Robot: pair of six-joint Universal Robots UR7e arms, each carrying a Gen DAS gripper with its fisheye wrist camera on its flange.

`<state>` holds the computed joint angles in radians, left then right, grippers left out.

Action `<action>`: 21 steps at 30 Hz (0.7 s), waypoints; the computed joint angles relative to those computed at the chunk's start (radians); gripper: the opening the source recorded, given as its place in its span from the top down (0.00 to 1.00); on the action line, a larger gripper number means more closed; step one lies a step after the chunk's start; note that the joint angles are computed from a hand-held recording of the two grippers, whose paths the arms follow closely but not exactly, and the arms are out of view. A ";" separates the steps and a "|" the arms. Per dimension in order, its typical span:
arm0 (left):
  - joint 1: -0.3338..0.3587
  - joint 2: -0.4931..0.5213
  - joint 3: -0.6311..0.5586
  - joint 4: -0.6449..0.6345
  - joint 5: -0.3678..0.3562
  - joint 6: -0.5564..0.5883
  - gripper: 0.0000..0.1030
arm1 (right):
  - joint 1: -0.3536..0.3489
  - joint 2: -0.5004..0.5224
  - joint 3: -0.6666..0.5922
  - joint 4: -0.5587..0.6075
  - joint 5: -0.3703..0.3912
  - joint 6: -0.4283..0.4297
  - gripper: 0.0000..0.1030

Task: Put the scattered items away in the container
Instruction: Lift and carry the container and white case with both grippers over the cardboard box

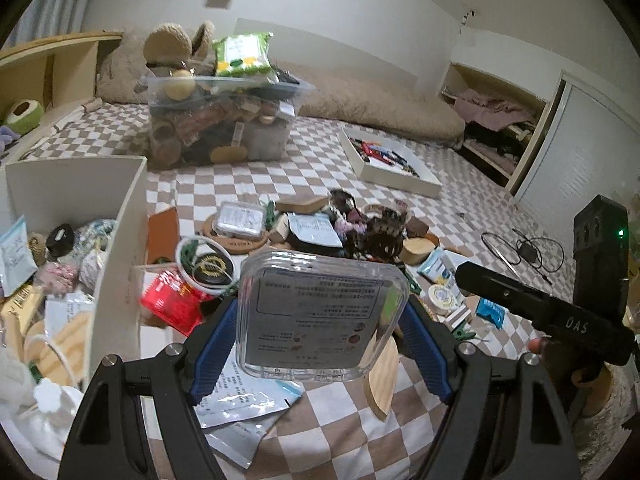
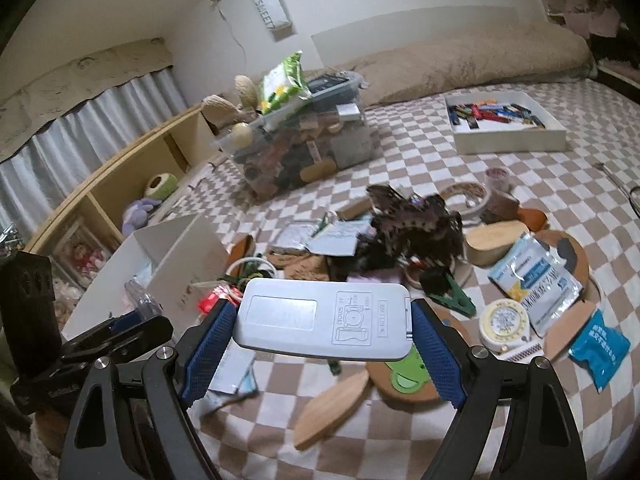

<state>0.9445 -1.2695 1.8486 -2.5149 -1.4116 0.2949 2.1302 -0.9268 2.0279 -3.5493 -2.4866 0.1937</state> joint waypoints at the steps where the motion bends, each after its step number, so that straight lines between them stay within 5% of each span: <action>1: 0.000 -0.003 -0.004 -0.003 -0.002 0.001 0.22 | 0.004 0.001 -0.007 -0.003 0.003 -0.008 0.15; 10: -0.010 -0.032 -0.037 -0.025 -0.013 0.014 0.22 | 0.042 0.028 -0.097 -0.011 0.012 -0.096 0.15; 21: 0.000 -0.070 -0.071 -0.029 0.010 0.034 0.22 | 0.054 0.052 -0.156 0.017 0.062 -0.101 0.15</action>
<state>0.9444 -1.3398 1.7773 -2.5438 -1.4019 0.3287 2.1844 -0.8749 1.8721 -3.5320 -2.4250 0.0923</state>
